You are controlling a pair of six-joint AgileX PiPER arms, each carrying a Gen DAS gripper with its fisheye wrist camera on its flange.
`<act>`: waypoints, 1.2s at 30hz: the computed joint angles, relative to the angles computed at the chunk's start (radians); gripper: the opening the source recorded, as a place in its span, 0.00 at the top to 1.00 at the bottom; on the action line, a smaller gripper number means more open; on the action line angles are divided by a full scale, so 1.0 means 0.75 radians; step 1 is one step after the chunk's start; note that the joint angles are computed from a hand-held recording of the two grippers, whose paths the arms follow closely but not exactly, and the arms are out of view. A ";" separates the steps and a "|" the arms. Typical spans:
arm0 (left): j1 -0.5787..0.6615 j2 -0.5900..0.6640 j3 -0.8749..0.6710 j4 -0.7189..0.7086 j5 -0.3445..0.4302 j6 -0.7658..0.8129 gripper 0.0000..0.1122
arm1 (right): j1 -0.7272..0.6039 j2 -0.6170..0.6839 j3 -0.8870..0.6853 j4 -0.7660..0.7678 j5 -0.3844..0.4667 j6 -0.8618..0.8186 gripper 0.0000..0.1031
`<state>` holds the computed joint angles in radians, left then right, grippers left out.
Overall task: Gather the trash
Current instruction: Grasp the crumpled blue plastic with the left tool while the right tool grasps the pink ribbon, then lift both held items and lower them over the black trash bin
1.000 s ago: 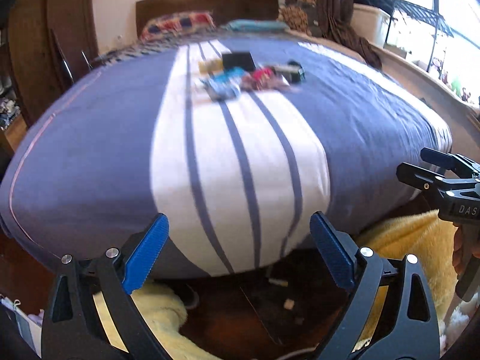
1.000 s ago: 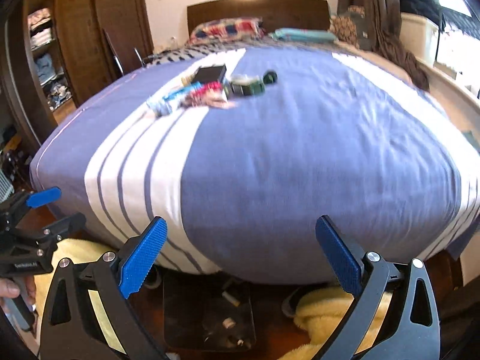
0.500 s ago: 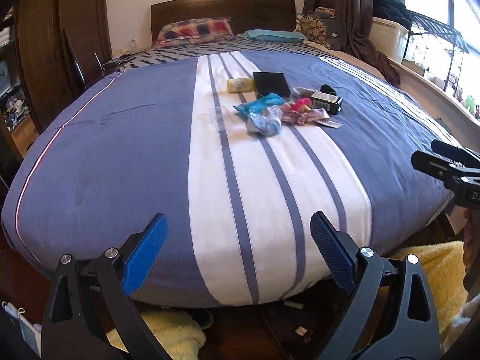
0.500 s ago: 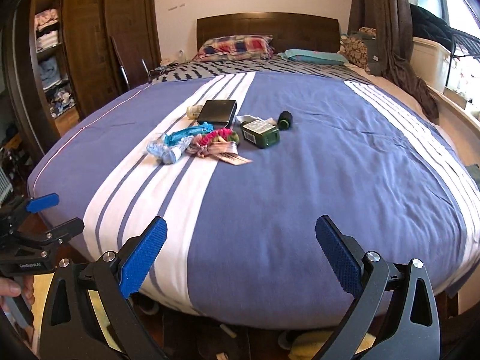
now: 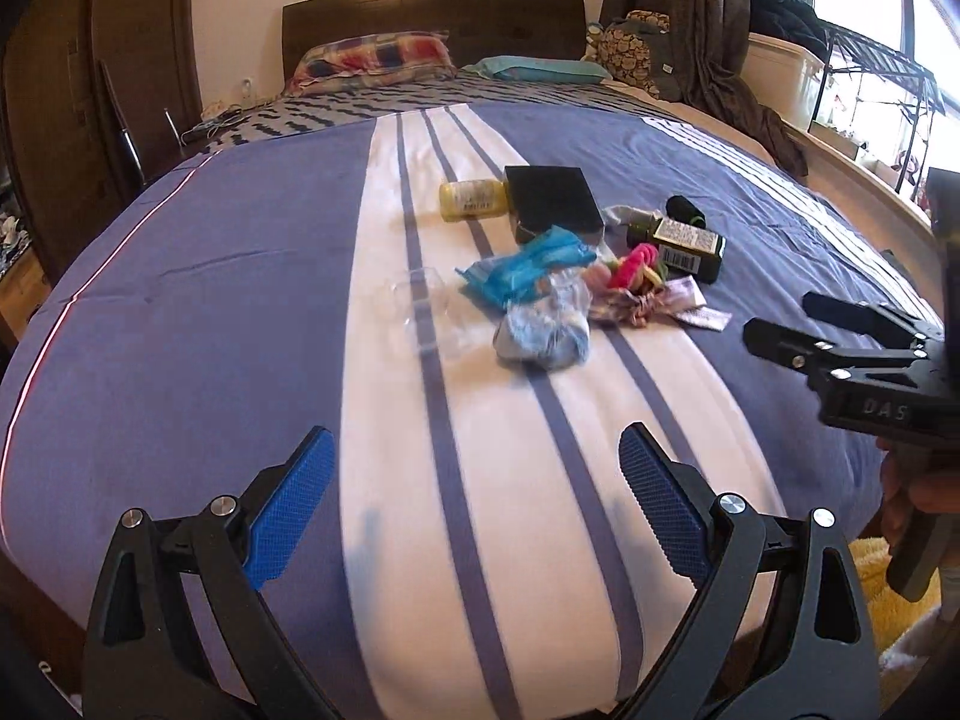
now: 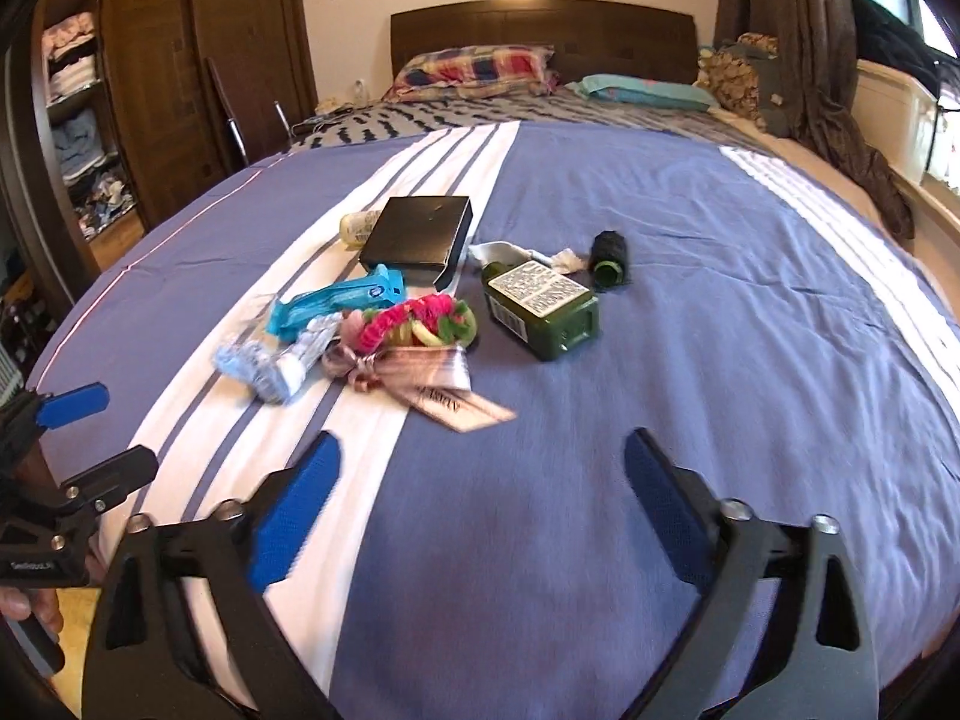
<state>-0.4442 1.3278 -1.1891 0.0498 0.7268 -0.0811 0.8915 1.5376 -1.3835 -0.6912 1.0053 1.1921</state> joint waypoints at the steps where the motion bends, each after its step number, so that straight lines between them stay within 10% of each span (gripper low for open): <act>1: 0.004 0.036 -0.030 -0.018 -0.007 0.015 0.21 | -0.020 0.012 -0.005 0.019 -0.022 -0.021 0.20; 10: 0.036 0.233 -0.206 -0.197 -0.015 0.165 0.42 | -0.129 0.142 -0.074 0.131 -0.141 -0.157 0.49; 17: 0.048 0.338 -0.265 -0.300 -0.004 0.267 0.77 | -0.107 0.116 -0.032 0.105 -0.186 -0.137 0.93; 36: -0.122 -0.091 -0.174 0.044 0.122 -0.048 0.86 | 0.257 -0.133 -0.089 -0.226 0.142 0.081 0.98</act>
<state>-0.5360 1.2597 -1.3199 0.0830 0.8183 -0.1174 1.0844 1.4377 -1.4501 -0.8607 1.1116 1.2532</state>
